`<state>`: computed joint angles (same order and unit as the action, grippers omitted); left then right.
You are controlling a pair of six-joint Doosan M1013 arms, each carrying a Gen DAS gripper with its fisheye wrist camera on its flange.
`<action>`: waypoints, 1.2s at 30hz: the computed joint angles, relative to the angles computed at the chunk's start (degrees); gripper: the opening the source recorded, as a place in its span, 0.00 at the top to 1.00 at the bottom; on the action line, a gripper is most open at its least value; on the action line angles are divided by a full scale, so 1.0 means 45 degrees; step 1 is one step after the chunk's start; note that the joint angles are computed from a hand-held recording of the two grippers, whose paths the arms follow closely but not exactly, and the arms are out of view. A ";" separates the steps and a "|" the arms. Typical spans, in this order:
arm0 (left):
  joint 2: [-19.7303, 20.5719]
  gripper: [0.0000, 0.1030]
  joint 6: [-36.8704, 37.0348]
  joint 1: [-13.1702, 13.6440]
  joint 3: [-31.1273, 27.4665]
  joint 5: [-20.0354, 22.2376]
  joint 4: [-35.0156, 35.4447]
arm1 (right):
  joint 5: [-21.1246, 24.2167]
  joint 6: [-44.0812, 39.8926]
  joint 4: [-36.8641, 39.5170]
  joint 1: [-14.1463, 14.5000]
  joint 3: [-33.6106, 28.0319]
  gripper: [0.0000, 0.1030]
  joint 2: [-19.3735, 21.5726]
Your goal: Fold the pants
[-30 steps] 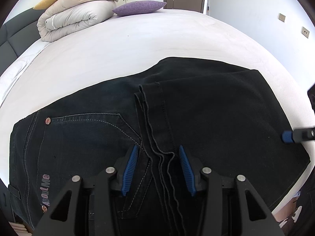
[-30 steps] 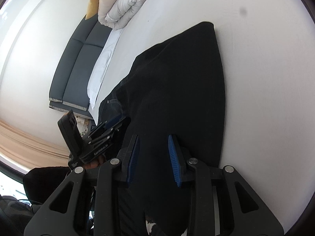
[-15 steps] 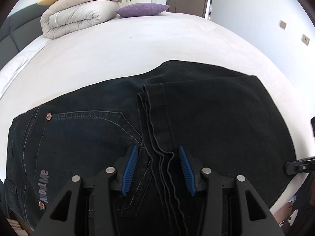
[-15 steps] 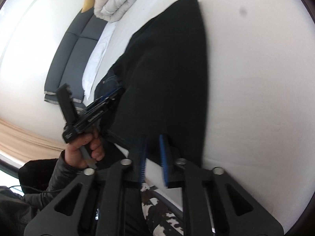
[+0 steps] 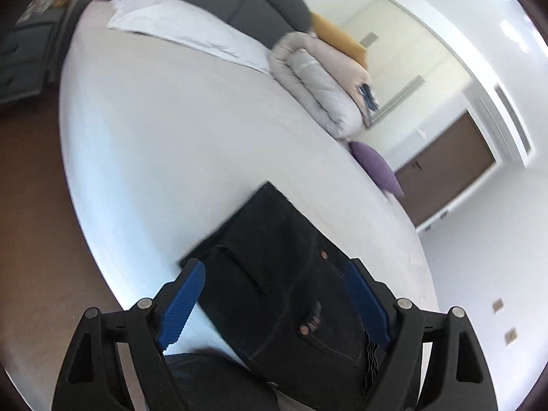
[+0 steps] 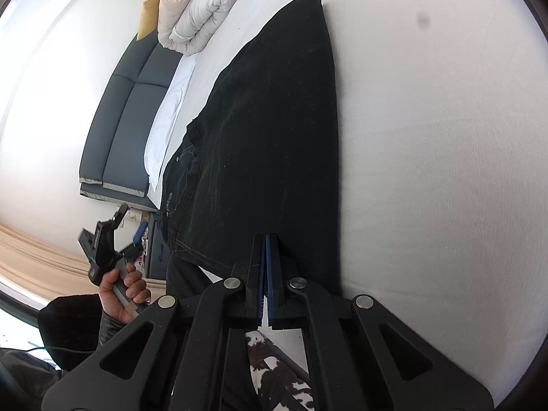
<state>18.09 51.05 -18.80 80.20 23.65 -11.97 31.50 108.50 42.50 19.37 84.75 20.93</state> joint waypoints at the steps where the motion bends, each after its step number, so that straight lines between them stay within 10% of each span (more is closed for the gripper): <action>1: -0.0052 0.18 -0.0575 0.0124 0.0263 -0.0202 -0.0106 | -0.0092 -0.0007 0.0050 0.0001 0.0037 1.00 -0.0001; 13: 0.0383 0.22 0.5935 0.0780 0.1616 -0.0589 -1.1553 | -0.0537 0.0406 0.0196 0.0045 0.0091 1.00 0.0008; 31: 0.0411 0.39 0.7814 0.0640 0.1686 0.0061 -1.4481 | -0.0383 0.1057 -0.0450 0.0078 -0.0046 1.00 0.0028; 36: 0.0270 0.41 1.1991 0.0617 0.1984 -0.0213 -1.8554 | -0.0367 0.1146 -0.0543 0.0087 -0.0069 1.00 0.0034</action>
<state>19.30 105.02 -16.03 89.12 22.69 -95.46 29.85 113.65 40.05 19.77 84.44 21.09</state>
